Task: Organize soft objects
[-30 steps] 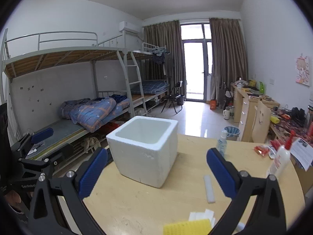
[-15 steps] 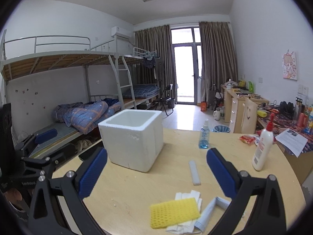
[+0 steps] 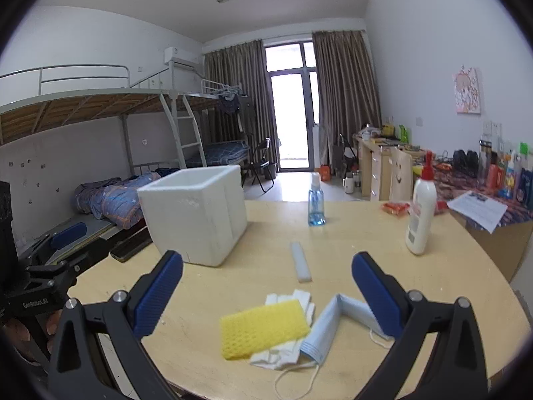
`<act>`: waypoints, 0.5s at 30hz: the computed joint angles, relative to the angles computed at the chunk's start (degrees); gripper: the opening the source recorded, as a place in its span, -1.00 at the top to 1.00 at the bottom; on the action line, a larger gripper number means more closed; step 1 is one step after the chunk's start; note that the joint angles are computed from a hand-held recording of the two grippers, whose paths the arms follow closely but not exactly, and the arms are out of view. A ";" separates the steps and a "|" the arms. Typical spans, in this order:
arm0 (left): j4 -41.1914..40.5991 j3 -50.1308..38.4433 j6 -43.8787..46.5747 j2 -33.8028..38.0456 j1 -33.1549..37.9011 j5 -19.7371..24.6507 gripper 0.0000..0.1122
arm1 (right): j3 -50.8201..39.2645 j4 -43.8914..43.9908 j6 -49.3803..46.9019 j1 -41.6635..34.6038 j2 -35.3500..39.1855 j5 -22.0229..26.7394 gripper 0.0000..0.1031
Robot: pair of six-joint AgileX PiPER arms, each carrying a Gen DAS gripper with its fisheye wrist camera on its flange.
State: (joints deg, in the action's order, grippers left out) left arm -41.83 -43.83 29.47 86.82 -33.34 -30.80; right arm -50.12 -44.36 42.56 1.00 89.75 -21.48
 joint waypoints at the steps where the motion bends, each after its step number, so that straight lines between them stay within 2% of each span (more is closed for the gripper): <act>1: 1.03 0.54 -1.30 0.33 -0.24 -0.89 -0.82 | 0.58 0.63 -0.83 -0.40 0.15 -0.56 -0.99; 7: 2.91 1.04 -4.38 3.54 -0.88 -3.09 -0.82 | 3.88 1.10 -2.94 -2.24 0.26 -3.32 -0.99; 11: 4.03 1.35 -5.79 4.89 -1.35 -4.33 -0.82 | 6.29 5.75 -8.90 -2.18 0.40 -4.68 -0.99; 15: 6.23 1.20 -8.14 5.99 -1.10 -4.36 -0.82 | 7.16 5.67 -9.57 -2.58 1.18 -6.06 -0.99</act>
